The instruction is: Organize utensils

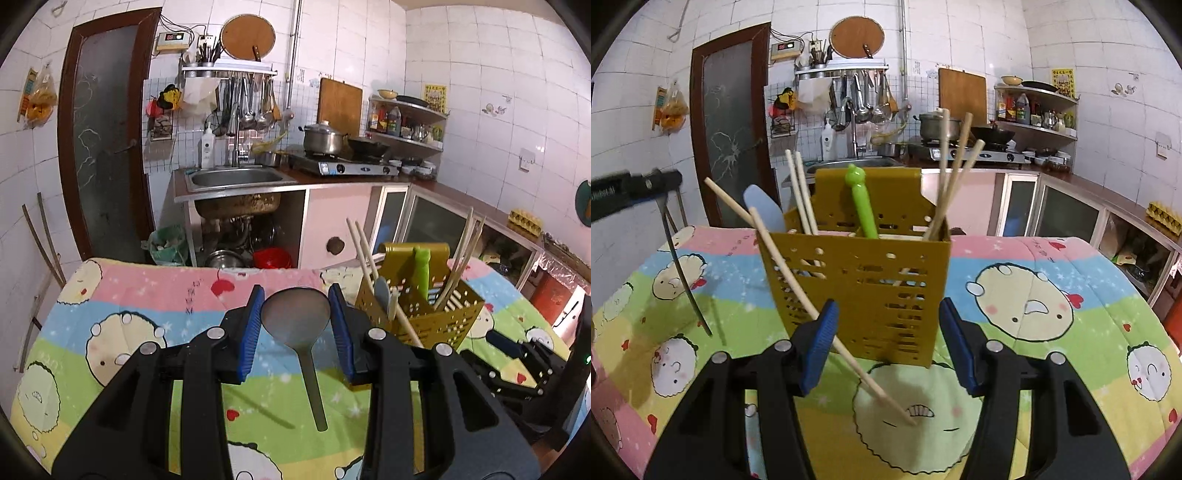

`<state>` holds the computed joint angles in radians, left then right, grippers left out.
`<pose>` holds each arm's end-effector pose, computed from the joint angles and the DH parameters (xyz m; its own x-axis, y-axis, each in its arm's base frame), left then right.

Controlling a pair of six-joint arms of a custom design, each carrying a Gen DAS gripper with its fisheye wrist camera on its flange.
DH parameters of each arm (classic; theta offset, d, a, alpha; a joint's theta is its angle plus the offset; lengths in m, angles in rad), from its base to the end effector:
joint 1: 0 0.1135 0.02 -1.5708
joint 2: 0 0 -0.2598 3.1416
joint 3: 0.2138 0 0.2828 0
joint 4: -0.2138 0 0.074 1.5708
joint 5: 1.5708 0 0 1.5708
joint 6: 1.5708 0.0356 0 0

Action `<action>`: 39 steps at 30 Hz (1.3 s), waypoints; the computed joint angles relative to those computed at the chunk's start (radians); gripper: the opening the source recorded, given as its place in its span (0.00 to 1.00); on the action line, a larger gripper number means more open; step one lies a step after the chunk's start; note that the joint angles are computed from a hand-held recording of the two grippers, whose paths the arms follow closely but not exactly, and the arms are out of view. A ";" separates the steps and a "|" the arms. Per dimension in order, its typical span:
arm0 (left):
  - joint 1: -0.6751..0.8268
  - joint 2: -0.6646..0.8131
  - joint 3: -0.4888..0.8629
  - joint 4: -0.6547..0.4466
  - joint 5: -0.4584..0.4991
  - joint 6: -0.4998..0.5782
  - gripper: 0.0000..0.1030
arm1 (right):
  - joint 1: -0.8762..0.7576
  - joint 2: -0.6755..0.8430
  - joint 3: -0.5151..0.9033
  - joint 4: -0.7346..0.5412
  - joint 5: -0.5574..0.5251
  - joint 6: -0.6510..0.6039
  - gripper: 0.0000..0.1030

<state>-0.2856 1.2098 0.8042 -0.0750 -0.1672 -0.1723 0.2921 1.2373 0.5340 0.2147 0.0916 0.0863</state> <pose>0.2920 -0.0796 0.2522 -0.4604 -0.0410 -0.8868 0.0582 0.9954 -0.0762 0.2702 0.0779 0.1746 -0.4659 -0.0505 -0.8834 -0.1699 0.9849 0.0333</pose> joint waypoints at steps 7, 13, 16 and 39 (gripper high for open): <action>0.005 -0.011 -0.031 -0.004 -0.003 0.014 0.34 | 0.108 0.095 0.081 0.007 0.071 -0.020 0.46; 0.047 -0.043 -0.073 -0.006 0.008 0.040 0.34 | 0.196 0.175 0.157 -0.005 0.169 -0.061 0.40; 0.078 -0.048 -0.079 -0.017 0.029 0.047 0.34 | 0.226 0.209 0.194 -0.018 0.211 -0.073 0.32; 0.002 -0.091 -0.093 -0.025 0.000 0.026 0.34 | 0.128 0.036 0.140 -0.051 0.142 -0.017 0.06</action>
